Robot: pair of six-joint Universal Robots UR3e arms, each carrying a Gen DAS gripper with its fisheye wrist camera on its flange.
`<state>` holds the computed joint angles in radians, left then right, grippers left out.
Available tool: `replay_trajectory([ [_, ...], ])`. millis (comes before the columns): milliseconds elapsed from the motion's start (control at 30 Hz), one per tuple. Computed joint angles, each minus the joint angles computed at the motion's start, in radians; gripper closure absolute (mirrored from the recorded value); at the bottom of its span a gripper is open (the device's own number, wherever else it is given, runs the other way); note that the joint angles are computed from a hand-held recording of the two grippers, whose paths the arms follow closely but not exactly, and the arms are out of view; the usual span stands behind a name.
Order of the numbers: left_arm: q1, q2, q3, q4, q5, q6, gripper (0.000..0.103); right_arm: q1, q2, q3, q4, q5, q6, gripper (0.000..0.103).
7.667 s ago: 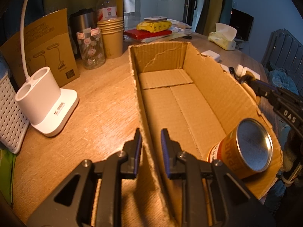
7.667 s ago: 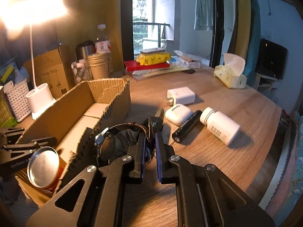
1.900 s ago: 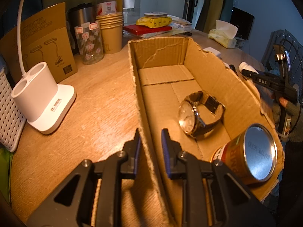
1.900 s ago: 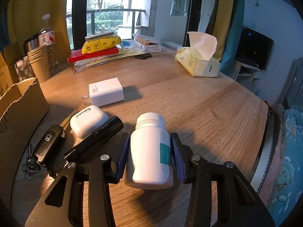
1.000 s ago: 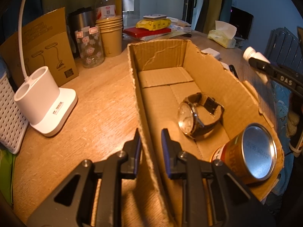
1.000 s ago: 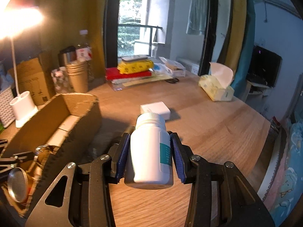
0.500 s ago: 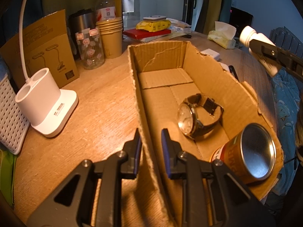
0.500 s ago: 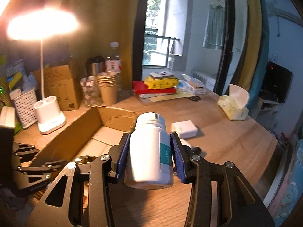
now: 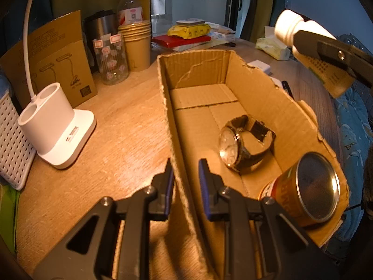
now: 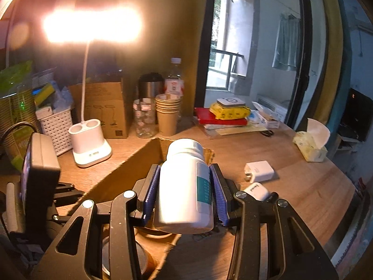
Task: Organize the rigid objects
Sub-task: 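Lift the white pill bottle and carry it over the cardboard box, then lower the pill bottle into the box and open the right gripper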
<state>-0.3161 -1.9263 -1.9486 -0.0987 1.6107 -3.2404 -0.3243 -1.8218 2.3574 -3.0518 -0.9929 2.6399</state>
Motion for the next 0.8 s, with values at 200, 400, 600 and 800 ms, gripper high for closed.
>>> replay_trajectory([
  [200, 0.000, 0.000, 0.000, -0.001, -0.001, 0.000, 0.082, 0.061, 0.035, -0.014, -0.021, -0.022, 0.005, 0.058],
  [400, 0.000, -0.001, 0.000, 0.000, -0.001, -0.001, 0.082, 0.111, 0.076, -0.029, -0.038, -0.039, 0.010, 0.058],
  [600, 0.002, -0.002, -0.001, 0.003, -0.004, -0.006, 0.082, 0.179, 0.137, -0.060, -0.059, -0.077, 0.012, 0.058],
  [800, -0.003, -0.006, 0.003, 0.003, -0.002, -0.005, 0.082, 0.204, 0.195, -0.105, -0.054, -0.099, 0.006, 0.058],
])
